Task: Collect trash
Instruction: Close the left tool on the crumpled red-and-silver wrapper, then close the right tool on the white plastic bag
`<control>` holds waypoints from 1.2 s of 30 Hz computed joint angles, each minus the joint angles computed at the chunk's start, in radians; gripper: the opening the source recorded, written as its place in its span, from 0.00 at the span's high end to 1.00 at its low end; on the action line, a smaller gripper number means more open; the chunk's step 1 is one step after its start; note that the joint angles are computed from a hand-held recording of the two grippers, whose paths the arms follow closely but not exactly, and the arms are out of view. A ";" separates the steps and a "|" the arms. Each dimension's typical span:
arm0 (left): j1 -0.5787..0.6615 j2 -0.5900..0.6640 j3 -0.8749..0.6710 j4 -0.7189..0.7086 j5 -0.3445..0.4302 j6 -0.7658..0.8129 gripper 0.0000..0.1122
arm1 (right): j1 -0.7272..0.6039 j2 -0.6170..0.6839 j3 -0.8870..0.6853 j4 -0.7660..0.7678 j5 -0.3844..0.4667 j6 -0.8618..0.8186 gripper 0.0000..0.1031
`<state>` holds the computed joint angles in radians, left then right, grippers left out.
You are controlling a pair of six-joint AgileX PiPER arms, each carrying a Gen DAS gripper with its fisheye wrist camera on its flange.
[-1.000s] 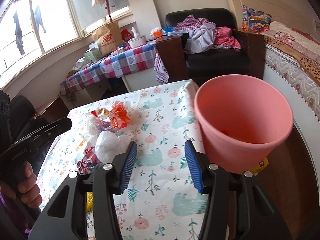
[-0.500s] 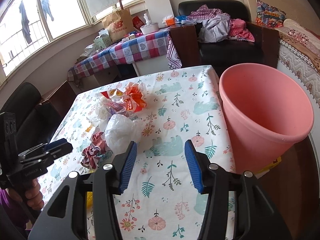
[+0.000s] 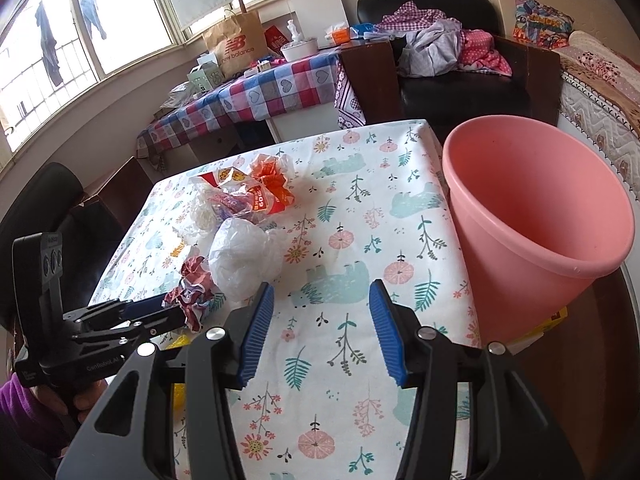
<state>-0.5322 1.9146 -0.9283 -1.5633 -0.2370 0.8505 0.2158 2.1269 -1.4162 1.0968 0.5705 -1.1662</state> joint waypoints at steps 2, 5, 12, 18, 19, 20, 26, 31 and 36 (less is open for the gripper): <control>-0.004 -0.004 0.011 0.046 -0.010 -0.056 0.71 | 0.010 -0.004 0.000 -0.001 0.000 -0.007 0.51; -0.006 -0.025 0.039 0.111 -0.027 -0.135 0.75 | 0.029 -0.007 -0.011 -0.010 0.010 -0.008 0.51; -0.013 -0.094 0.115 0.214 -0.070 -0.279 0.76 | 0.097 0.030 -0.099 -0.064 0.035 0.072 0.51; -0.021 -0.146 0.175 0.258 -0.102 -0.348 0.76 | 0.172 0.089 -0.207 -0.187 0.002 0.215 0.51; -0.019 -0.151 0.183 0.269 -0.102 -0.363 0.76 | 0.181 0.098 -0.218 -0.206 -0.009 0.233 0.51; -0.020 -0.153 0.187 0.272 -0.103 -0.371 0.76 | 0.193 0.110 -0.229 -0.240 -0.025 0.266 0.51; -0.020 -0.163 0.215 0.334 -0.109 -0.449 0.76 | 0.197 0.169 -0.285 -0.345 -0.005 0.365 0.51; -0.008 -0.155 0.216 0.374 -0.098 -0.488 0.76 | 0.184 0.164 -0.258 -0.294 0.006 0.297 0.52; -0.012 -0.159 0.211 0.355 -0.103 -0.463 0.76 | 0.169 0.131 -0.202 -0.234 -0.001 0.218 0.64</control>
<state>-0.5445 1.7555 -0.7169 -1.2083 -0.3403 0.3877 0.3844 2.2576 -1.6180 0.8632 0.5696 -0.9481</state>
